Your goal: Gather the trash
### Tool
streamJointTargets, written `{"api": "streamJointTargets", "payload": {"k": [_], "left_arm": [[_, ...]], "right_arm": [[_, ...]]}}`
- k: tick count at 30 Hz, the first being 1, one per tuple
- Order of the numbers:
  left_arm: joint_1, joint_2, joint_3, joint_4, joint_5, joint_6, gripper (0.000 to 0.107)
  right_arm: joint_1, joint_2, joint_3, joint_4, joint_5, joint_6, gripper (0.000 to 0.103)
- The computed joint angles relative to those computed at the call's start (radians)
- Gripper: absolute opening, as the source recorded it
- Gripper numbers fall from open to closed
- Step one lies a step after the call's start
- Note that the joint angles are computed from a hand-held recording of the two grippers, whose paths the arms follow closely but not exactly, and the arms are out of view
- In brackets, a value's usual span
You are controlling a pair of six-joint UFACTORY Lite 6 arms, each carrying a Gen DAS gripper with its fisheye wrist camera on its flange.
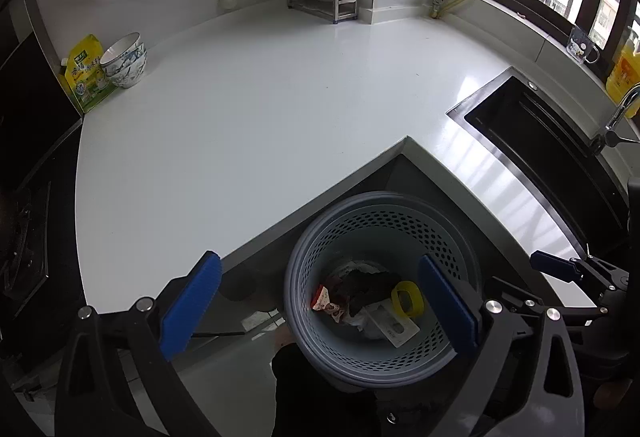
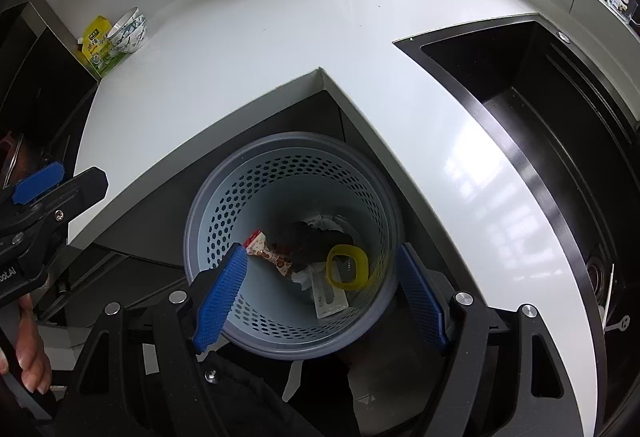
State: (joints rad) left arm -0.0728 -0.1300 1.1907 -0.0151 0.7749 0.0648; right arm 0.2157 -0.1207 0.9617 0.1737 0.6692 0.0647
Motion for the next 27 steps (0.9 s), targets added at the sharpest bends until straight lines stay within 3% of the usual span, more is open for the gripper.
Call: {"api": "streamJointTargets", "payload": {"k": [27], "left_arm": [[-0.039, -0.032, 0.011, 0.082, 0.045, -0.087, 0.097]], "right_arm": [[-0.002, -0.057, -0.005, 0.019, 0.011, -0.021, 0.074]]}}
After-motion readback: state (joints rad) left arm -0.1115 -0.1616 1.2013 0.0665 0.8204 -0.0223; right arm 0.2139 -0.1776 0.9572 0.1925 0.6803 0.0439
